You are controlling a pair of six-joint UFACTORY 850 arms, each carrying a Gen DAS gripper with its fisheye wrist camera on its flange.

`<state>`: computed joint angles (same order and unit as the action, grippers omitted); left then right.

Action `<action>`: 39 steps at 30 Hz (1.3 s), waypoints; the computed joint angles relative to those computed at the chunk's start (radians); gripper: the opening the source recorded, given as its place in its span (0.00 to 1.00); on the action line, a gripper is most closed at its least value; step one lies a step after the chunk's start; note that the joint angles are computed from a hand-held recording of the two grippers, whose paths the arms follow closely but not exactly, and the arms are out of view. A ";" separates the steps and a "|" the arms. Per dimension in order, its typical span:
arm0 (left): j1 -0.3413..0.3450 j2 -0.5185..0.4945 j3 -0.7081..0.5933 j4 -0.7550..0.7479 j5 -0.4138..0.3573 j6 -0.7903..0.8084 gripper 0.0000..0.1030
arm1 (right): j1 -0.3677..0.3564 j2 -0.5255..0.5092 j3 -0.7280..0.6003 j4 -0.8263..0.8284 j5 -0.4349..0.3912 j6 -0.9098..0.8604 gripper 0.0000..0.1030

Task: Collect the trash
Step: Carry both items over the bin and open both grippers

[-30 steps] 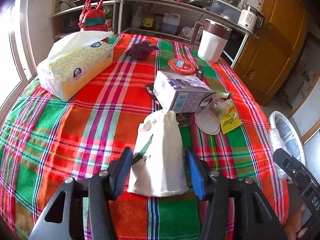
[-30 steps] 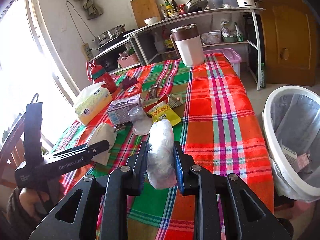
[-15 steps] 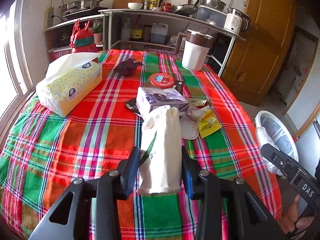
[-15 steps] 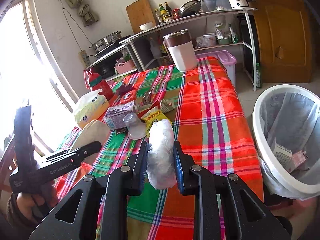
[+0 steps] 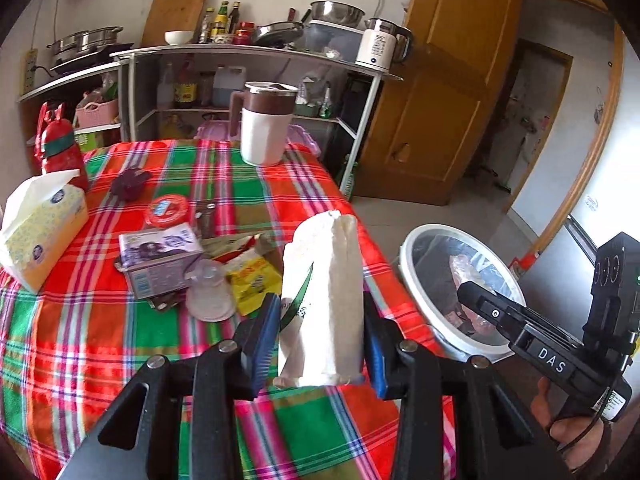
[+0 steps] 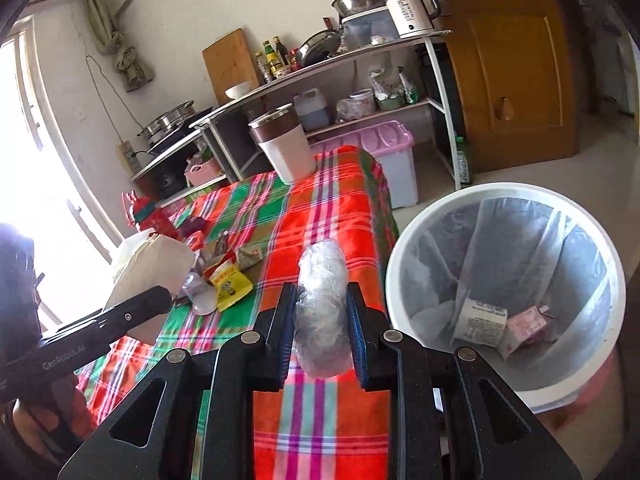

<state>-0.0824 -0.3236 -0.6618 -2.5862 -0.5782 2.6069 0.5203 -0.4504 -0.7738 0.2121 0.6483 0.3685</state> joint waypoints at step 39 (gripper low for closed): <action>-0.225 -0.203 -0.256 0.267 0.103 -0.253 0.66 | -0.178 -0.017 0.023 0.202 -0.130 -0.132 0.44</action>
